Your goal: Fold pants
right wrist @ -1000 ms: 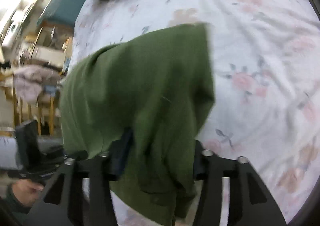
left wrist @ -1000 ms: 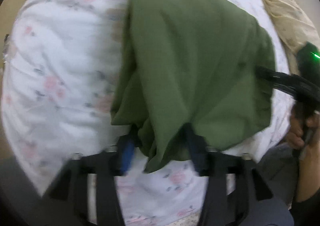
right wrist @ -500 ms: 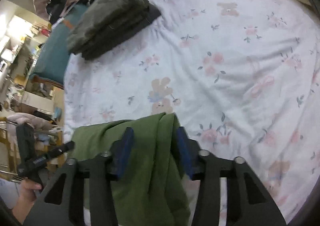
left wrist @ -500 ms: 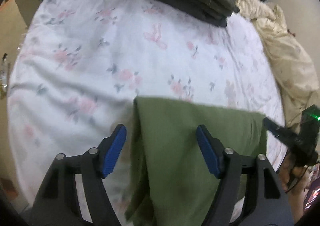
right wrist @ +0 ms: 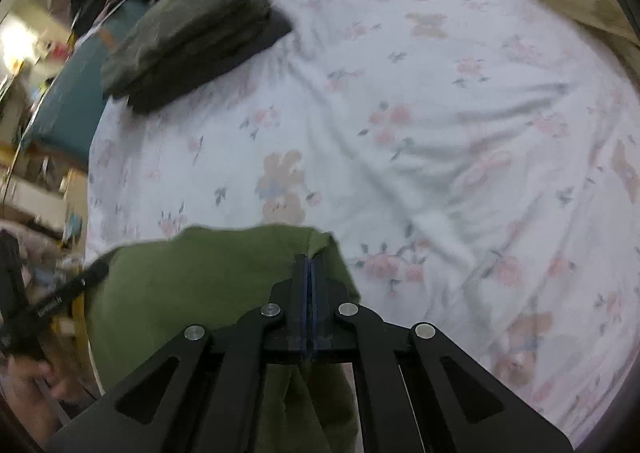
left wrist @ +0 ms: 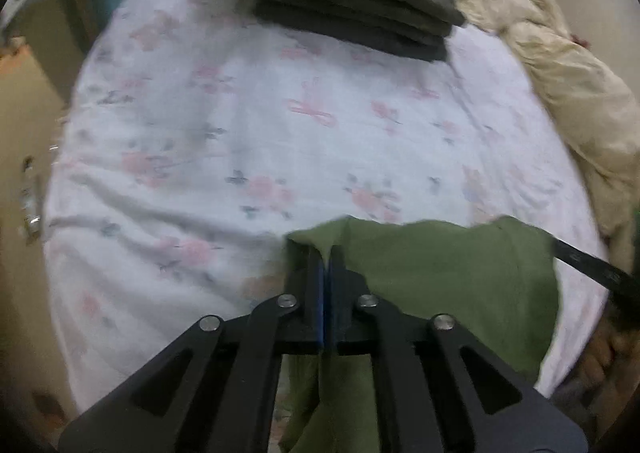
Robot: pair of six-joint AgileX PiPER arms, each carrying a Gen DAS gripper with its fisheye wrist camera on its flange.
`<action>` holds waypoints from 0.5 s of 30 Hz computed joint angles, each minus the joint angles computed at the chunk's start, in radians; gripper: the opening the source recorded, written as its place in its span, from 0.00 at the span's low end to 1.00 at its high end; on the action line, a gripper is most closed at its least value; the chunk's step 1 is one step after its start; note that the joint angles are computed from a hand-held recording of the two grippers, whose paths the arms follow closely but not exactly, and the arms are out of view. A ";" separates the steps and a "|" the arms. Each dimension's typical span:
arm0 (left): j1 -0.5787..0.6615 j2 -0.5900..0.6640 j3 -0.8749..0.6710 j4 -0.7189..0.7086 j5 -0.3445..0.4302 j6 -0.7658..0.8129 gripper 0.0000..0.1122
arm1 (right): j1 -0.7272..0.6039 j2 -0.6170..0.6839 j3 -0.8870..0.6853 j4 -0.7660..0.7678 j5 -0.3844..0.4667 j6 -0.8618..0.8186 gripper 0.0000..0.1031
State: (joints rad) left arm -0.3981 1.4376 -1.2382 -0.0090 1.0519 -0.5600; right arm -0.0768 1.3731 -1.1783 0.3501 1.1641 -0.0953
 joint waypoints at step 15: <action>-0.258 0.125 0.002 0.113 -0.010 -0.019 0.17 | 0.297 0.015 0.049 -0.042 -0.076 -0.082 0.00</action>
